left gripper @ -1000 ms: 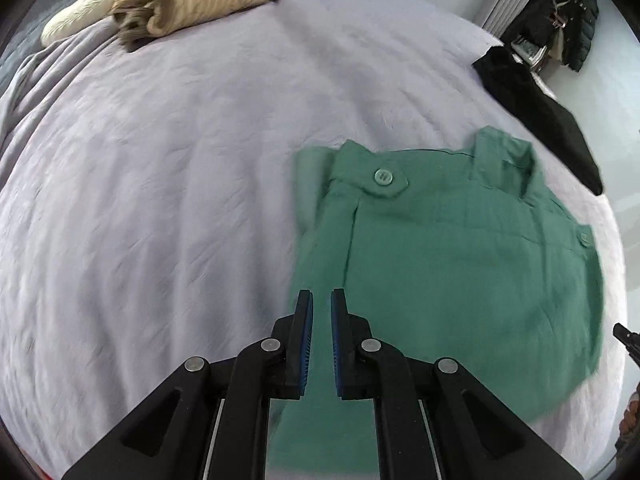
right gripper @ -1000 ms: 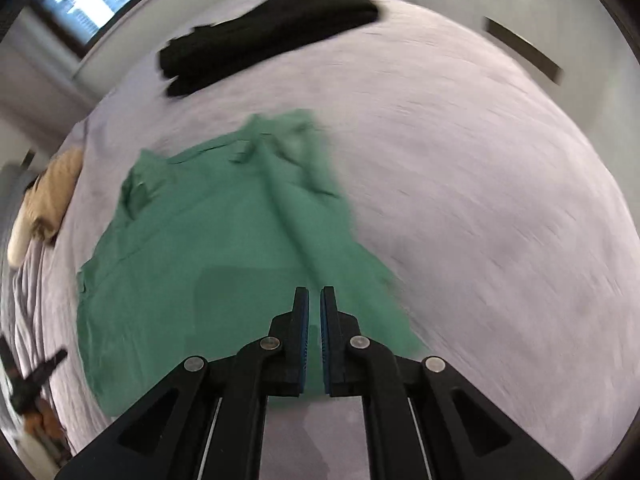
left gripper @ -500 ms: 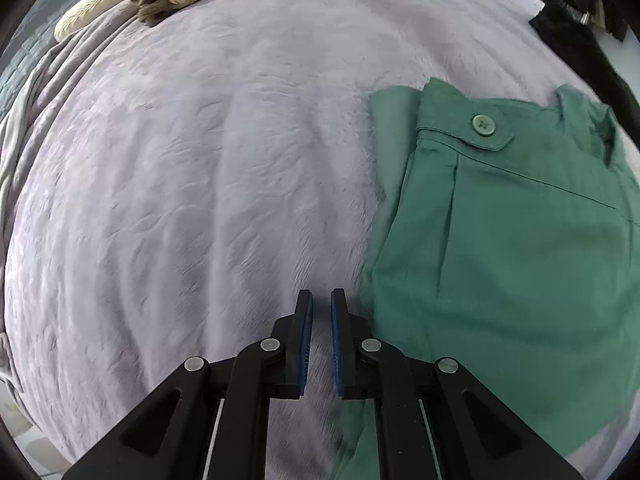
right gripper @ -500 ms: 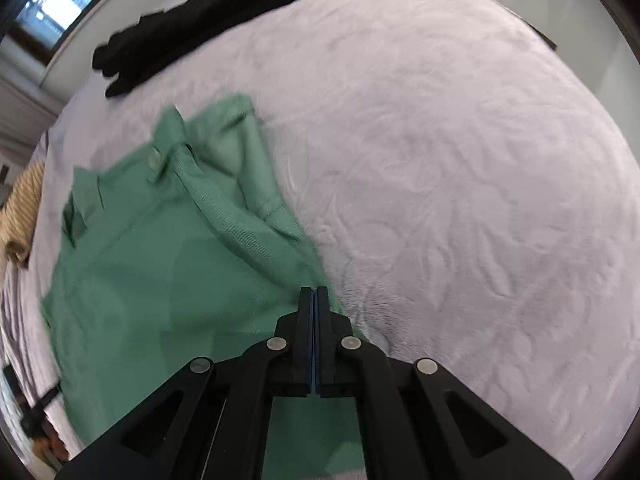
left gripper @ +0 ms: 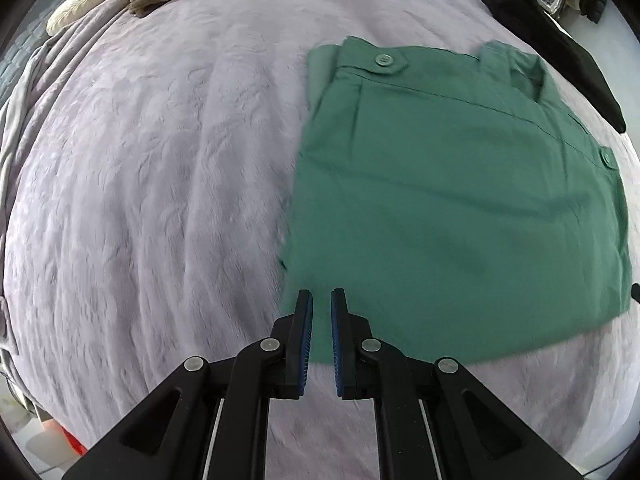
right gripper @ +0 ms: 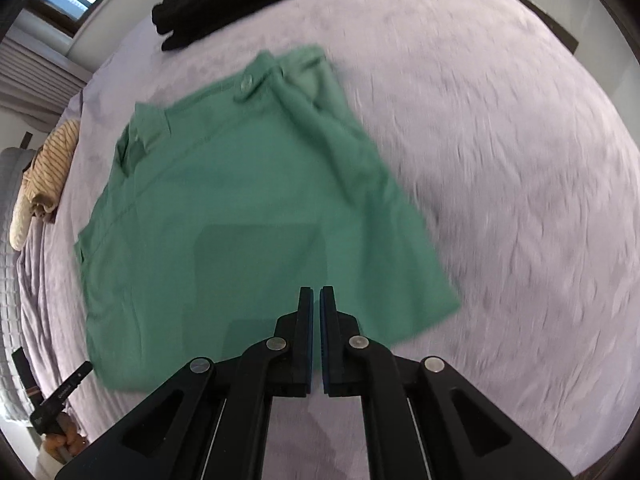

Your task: Fold large clothes

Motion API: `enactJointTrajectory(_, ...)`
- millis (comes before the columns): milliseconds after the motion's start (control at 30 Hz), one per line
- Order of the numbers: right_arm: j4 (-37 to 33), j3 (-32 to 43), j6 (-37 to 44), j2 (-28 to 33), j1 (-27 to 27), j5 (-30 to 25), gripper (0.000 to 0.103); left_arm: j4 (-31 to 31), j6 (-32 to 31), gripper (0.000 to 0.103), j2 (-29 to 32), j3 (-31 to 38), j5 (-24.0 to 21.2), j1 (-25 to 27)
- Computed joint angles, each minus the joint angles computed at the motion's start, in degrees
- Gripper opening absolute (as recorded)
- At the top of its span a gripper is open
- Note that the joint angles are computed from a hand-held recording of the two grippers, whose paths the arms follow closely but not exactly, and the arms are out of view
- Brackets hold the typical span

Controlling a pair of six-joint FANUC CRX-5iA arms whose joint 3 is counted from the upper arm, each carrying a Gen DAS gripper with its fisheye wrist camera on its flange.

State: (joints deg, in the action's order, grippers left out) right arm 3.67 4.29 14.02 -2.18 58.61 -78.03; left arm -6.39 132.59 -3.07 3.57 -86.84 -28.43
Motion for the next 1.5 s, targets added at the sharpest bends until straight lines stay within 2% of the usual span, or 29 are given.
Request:
enactJointTrajectory(333, -0.88, 0.22, -3.82, -1.76, 3.99, -1.68, 0.005, -0.77, 5.84, 0.011, -3.9, -0.56, -4.22, -5.79)
enactJointTrajectory(367, -0.85, 0.31, -4.09, -1.9, 4.25, -1.88, 0.007, -0.74, 4.75, 0.011, -3.25, 1.14, -5.19, -4.61)
enactJointTrajectory(400, -0.76, 0.46, -4.41, -2.03, 4.51, -2.15, 0.017, -0.94, 5.41, 0.021, -2.92, 1.64, -5.51, -5.04)
enactJointTrajectory(433, -0.4, 0.57, -4.91, -2.16, 4.94, -2.43, 0.037, -0.92, 5.93, 0.081, -3.28, 1.63, -6.13, -5.25)
enactJointTrajectory(467, 0.28, 0.67, -5.43, -2.26, 5.48, -2.68, 0.048, -1.23, 6.61, 0.103, -2.64, 2.25, -7.04, -5.27)
enactJointTrajectory(500, 1.13, 0.78, -5.81, -2.35, 6.07, -2.97, 0.06, -2.26, 7.51, 0.102, -2.64, 2.67, -7.76, -6.05)
enactJointTrajectory(600, 2.15, 2.15, -5.38, -1.9, 7.07, -4.48, 0.06, -2.53, 7.43, 0.102, -3.01, 2.58, -7.42, -6.94)
enactJointTrajectory(700, 2.46, 3.43, -5.34, -1.34, 7.67, -5.53, 0.063, -5.16, 7.91, 0.102, -0.81, 5.68, -10.36, -8.94)
enactJointTrajectory(767, 3.58, 4.29, -5.32, -0.86, 8.55, -6.21, 0.072, -5.68, 8.35, 0.102, -0.13, 6.74, -11.67, -9.62)
enactJointTrajectory(800, 4.61, 4.72, -5.35, -0.58, 9.32, -6.64, 0.083, -5.47, 8.33, 0.102, 0.18, 7.07, -11.79, -9.55)
enactJointTrajectory(833, 5.79, 5.17, -5.07, -0.21, 10.0, -7.03, 0.087, -5.25, 8.31, 0.102, 0.17, 7.32, -12.18, -9.52)
enactJointTrajectory(1000, 8.47, 7.16, -2.14, 1.39, 12.63, -7.46, 0.089, -4.27, 6.88, 0.102, -0.33, 6.94, -12.16, -9.74)
enactJointTrajectory(1233, 5.28, 7.33, -3.08, 0.95, 13.81, -5.23, 0.089, -2.8, 6.55, 0.102, -0.86, 8.0, -12.89, -11.03)
enactJointTrajectory(1333, 1.9, 9.49, -2.41, 2.11, 13.47, -7.37, 0.089, -3.13, 6.61, 0.102, -0.83, 9.06, -13.61, -12.05)
enactJointTrajectory(1500, 2.47, 11.71, -4.44, 3.53, 14.89, -11.14, 0.089, -3.59, 7.23, 0.102, -1.21, 9.52, -13.74, -12.93)
